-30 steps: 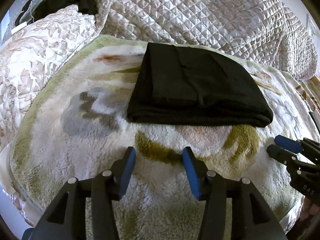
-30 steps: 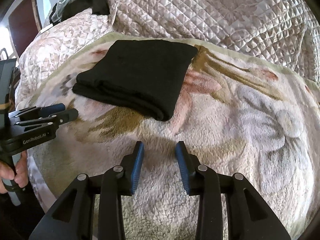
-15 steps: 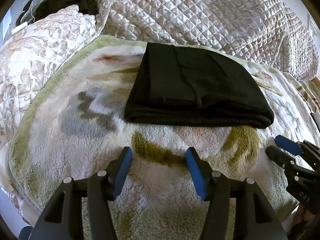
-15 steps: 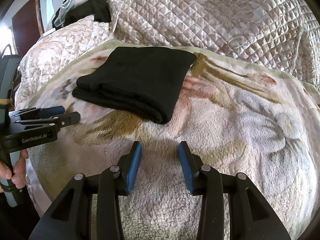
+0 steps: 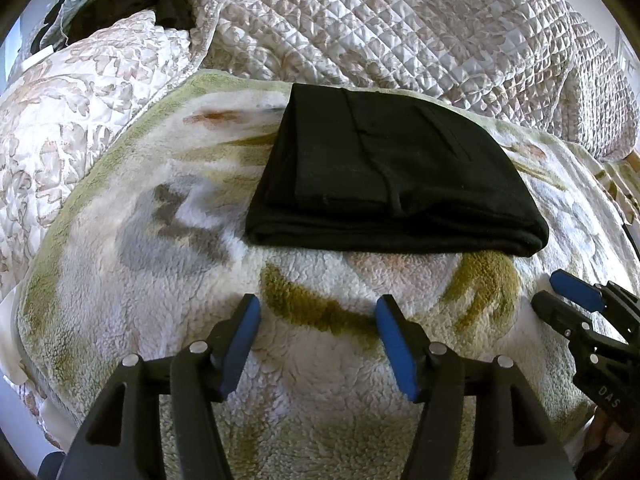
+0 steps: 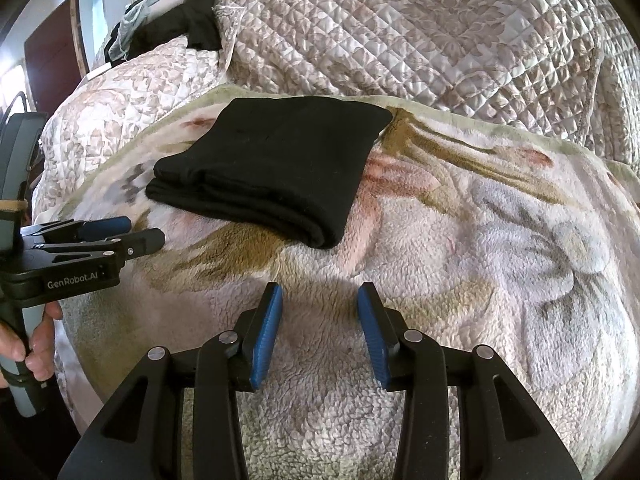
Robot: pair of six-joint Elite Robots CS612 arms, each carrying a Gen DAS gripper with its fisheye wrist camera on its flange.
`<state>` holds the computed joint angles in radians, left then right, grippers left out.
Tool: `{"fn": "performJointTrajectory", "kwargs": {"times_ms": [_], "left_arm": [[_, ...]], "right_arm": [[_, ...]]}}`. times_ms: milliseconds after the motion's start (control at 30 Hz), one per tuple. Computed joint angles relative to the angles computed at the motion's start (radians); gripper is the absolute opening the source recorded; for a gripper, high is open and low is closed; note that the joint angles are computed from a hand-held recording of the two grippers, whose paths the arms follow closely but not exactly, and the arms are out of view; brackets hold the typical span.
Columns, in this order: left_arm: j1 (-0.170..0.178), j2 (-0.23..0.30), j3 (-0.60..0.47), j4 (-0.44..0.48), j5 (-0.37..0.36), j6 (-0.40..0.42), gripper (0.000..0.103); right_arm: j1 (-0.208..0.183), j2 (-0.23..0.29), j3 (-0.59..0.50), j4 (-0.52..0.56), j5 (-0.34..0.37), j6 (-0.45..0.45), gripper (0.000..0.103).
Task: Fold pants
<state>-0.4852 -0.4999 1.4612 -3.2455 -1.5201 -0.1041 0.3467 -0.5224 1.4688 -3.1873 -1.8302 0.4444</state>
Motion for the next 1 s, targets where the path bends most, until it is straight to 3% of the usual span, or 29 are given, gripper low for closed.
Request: {"fn": "performJointTrajectory", "kwargs": {"times_ms": [1000], "left_arm": [[-0.003, -0.003, -0.004, 0.026, -0.011, 0.016, 0.075]], "right_arm": [[0.001, 0.0, 0.001, -0.003, -0.001, 0.005, 0.041]]}}
